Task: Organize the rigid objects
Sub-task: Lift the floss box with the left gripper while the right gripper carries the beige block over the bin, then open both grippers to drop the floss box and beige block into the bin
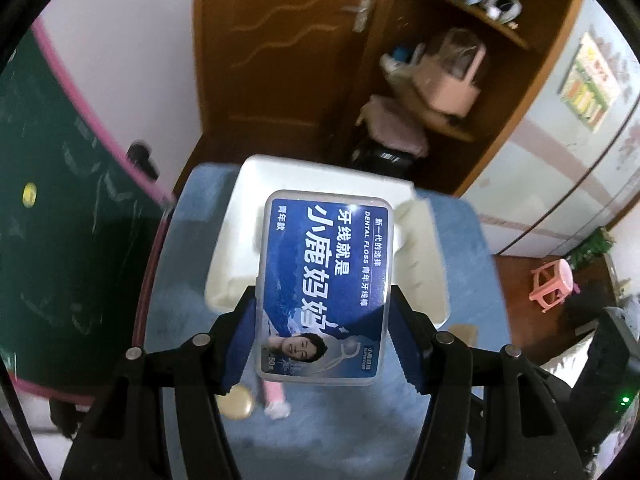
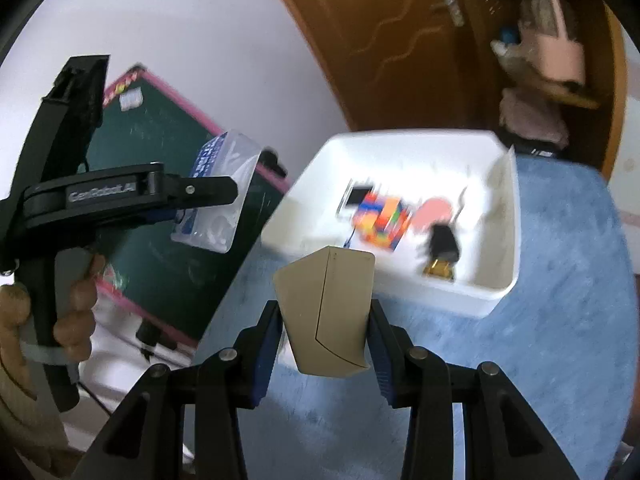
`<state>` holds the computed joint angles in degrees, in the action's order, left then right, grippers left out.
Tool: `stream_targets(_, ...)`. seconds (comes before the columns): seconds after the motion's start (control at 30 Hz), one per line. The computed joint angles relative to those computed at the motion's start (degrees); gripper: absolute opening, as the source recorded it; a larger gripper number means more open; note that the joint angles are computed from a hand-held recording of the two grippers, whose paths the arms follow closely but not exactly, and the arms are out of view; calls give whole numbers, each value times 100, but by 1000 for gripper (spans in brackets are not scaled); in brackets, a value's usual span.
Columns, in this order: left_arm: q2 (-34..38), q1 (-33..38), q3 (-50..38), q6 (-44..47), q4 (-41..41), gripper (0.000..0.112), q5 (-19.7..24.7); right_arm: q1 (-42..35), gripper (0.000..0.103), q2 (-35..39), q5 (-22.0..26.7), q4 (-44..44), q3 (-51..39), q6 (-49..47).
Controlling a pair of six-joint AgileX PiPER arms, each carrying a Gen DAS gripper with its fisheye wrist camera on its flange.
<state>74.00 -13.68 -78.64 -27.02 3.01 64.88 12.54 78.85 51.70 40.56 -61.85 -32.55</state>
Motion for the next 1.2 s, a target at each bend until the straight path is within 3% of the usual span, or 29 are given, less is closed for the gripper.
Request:
stream_targets(0.2,854,-80,-1198,363,-103,65,-68,-26,42,332,-290,-514,-846,780)
stream_targets(0.33,1605,-28,-1748,616,-322,65,-193,187,42,685,-716,-1391,-1291,1784)
stream_targets(0.57,2883,-98,-2295,1051,-445,65,-192,304,42,1513,-1156,-2239,-1650,3005)
stream_targets(0.73,3594,-156,-2445,1353,-422,65,-91,503,42,2181,-1200,-2788,-1877,3603)
stream_targets(1.2,4209,-6,-2456,1560,-554,66,191,836,43,3030,-1172,-3676,-1919,4109)
